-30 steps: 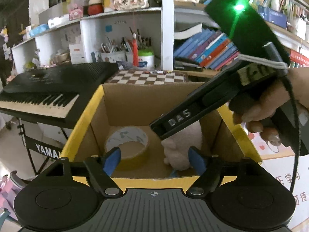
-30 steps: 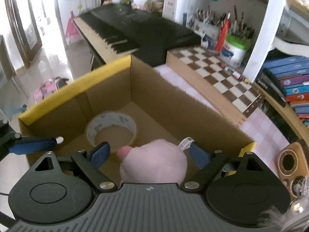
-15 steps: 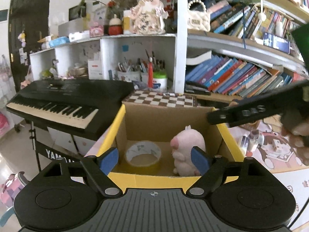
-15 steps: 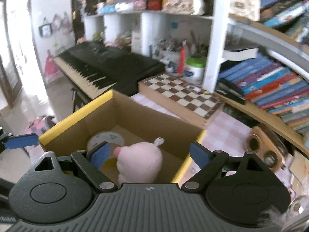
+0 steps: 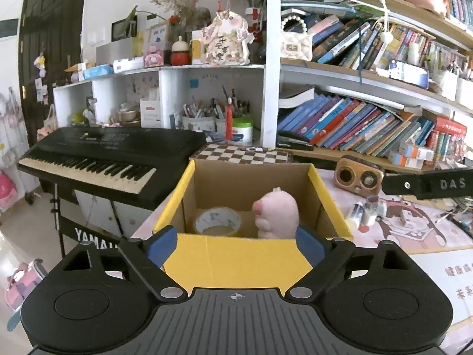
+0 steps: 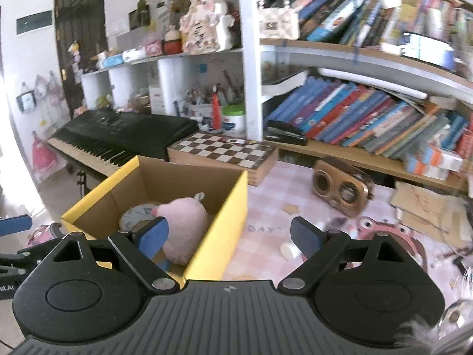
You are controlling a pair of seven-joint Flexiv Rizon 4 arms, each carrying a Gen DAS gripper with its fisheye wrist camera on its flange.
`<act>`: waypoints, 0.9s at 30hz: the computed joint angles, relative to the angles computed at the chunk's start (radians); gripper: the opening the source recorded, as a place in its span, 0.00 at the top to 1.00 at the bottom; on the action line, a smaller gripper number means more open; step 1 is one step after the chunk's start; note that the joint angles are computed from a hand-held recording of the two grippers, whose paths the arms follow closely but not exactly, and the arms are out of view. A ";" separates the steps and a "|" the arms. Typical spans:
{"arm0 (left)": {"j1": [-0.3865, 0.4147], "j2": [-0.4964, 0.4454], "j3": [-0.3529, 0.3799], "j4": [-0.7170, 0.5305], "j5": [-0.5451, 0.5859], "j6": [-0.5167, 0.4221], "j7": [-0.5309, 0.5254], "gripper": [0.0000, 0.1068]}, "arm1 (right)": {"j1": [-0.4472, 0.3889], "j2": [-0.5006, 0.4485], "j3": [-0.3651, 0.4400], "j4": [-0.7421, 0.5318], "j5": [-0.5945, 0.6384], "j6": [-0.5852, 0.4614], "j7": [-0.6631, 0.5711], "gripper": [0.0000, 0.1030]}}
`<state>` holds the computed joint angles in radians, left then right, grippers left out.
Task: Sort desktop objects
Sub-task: 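Withdraw both open tools up out of the yellow box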
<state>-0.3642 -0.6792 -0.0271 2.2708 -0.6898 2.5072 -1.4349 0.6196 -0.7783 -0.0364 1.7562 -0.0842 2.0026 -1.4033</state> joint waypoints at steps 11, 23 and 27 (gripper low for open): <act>-0.055 0.013 -0.014 0.077 -0.025 0.033 -0.036 0.15 | 0.207 0.054 -0.115 0.212 0.315 0.163 -0.134 0.13; -0.126 0.007 -0.035 0.160 -0.099 0.065 -0.092 0.15 | 0.330 0.056 -0.113 0.310 0.547 0.207 -0.217 0.13; -0.144 0.008 -0.036 0.173 -0.120 0.078 -0.100 0.14 | 0.352 0.053 -0.112 0.322 0.583 0.230 -0.240 0.13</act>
